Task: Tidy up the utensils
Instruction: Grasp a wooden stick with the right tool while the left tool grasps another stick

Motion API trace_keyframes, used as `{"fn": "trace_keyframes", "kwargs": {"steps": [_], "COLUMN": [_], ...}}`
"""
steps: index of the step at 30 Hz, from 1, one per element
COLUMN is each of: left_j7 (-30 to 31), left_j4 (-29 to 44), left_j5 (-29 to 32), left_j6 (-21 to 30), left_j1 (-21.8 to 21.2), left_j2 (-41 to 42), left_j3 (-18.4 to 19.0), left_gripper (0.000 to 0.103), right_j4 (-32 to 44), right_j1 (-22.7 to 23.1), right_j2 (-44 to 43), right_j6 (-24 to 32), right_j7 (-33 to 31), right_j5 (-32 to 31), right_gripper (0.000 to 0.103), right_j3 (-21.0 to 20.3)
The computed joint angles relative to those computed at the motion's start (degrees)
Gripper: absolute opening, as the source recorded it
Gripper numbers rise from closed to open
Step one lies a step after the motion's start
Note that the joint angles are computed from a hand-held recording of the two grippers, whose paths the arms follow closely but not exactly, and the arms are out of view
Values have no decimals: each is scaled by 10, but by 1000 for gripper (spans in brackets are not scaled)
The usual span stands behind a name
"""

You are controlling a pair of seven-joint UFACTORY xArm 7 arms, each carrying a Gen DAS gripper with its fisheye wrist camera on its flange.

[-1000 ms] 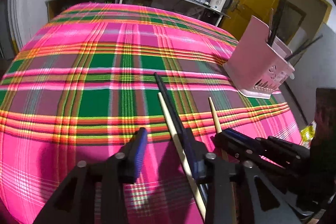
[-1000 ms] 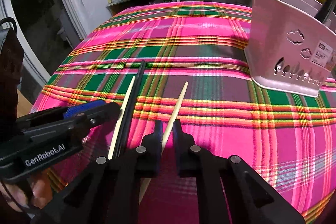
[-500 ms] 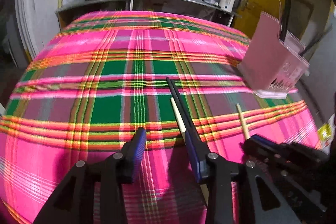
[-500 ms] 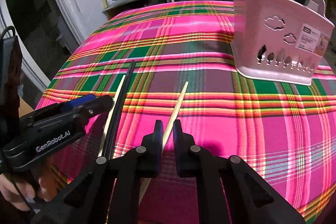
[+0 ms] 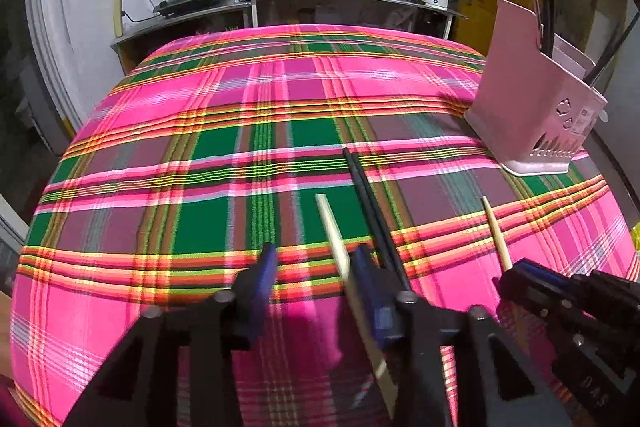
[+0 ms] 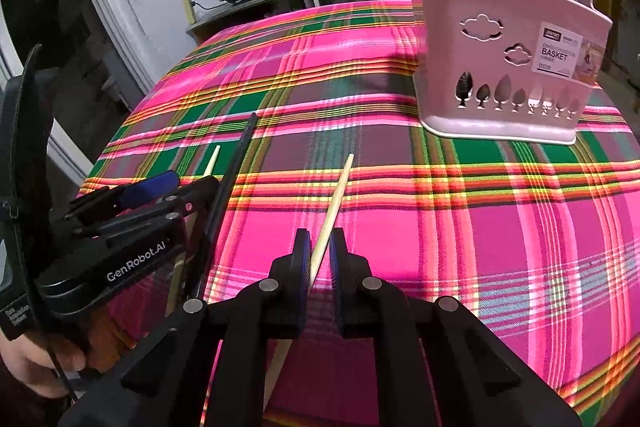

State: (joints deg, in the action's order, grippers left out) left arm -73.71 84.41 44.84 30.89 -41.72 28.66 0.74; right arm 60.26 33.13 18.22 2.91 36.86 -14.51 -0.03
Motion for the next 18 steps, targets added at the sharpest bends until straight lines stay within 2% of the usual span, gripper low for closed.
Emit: {"fn": "trace_keyframes", "kwargs": {"steps": [2,4,6,9,12,15,18], "left_j7": [6,9,2,-15,-5,24,60], "left_j4": [-16,-46,-78,-137,-171,-170,-148], "left_j5": [-2,-13,-18,-29,-49,-75,-94], "left_j6": [-7,-37,-53,-116,-156,-158,-140], "left_j1": [7,23,33,57,75,82,79], "left_j2": [-11,-29,-50,-83,-100,-99,-86], "left_j3": [-1,-6,-4,-7,-13,-20,-25], "left_gripper": [11,6,6,6,6,7,13], "right_j4": [6,15,16,10,7,20,45], "right_j1": [7,6,-2,-8,-15,-23,-27], "right_j2": [2,6,7,4,2,7,16], "right_j6": [7,14,17,11,11,27,55], "right_j7": [5,5,0,1,-3,-12,-22], "right_j5": [-5,-7,-5,1,10,18,19], "right_gripper": [9,9,9,9,9,9,10], "right_j3": [-7,-5,2,9,15,25,31]}}
